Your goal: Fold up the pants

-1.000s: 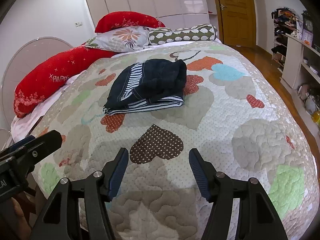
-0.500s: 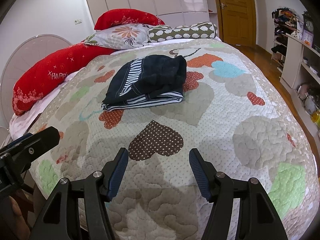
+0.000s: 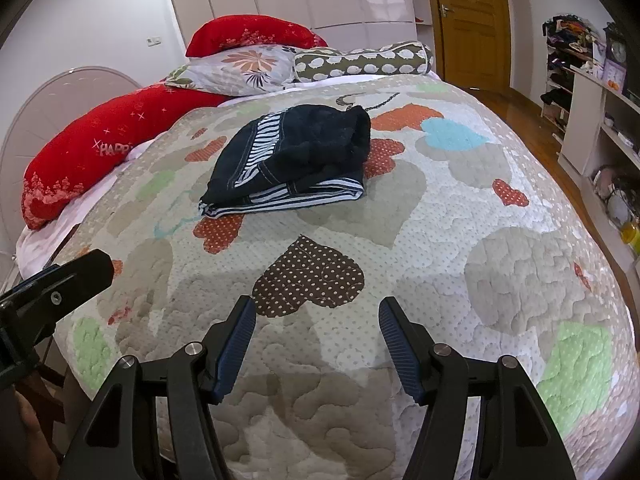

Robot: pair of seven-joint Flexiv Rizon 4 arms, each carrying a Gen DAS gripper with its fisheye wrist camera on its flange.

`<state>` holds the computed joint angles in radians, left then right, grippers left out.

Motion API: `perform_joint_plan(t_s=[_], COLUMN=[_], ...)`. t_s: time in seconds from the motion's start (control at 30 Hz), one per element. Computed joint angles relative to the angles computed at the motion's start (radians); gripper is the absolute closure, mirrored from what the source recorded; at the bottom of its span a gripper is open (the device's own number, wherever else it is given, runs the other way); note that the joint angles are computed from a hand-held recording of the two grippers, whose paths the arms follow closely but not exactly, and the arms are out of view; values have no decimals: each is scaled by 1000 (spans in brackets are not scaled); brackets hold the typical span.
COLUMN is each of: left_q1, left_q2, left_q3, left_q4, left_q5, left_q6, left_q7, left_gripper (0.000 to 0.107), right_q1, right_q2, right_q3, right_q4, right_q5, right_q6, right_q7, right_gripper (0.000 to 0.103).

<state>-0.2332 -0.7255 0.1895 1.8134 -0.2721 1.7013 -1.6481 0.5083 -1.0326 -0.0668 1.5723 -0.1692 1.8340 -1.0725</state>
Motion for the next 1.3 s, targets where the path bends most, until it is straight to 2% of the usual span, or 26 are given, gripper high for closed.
perform_joint_plan(t_s=[0.93,1.07,1.2,1.3], left_q1=[32,12,-64,-96], left_q2=[-7,-15,-31,-33], left_q3=[-38,-21,51,73], left_q4=[-2,12,39,56], left_q5=[9,-1,-54,-100], left_q6=[3,68,218,321], left_q7=[-6,-18,-16,10], left_gripper=[12,12,12,4], right_q1=[-1,3,4,6], right_q2=[-9,-10,-10,-13], right_q3=[-2,-6,-6,-10], right_q4=[-10,-10,-10,-12], right_q5=[-6,-4,-3,1], right_q6=[-15,-12,-12,-9], right_q7=[1,1,1,3], right_gripper=[34,34,34,34])
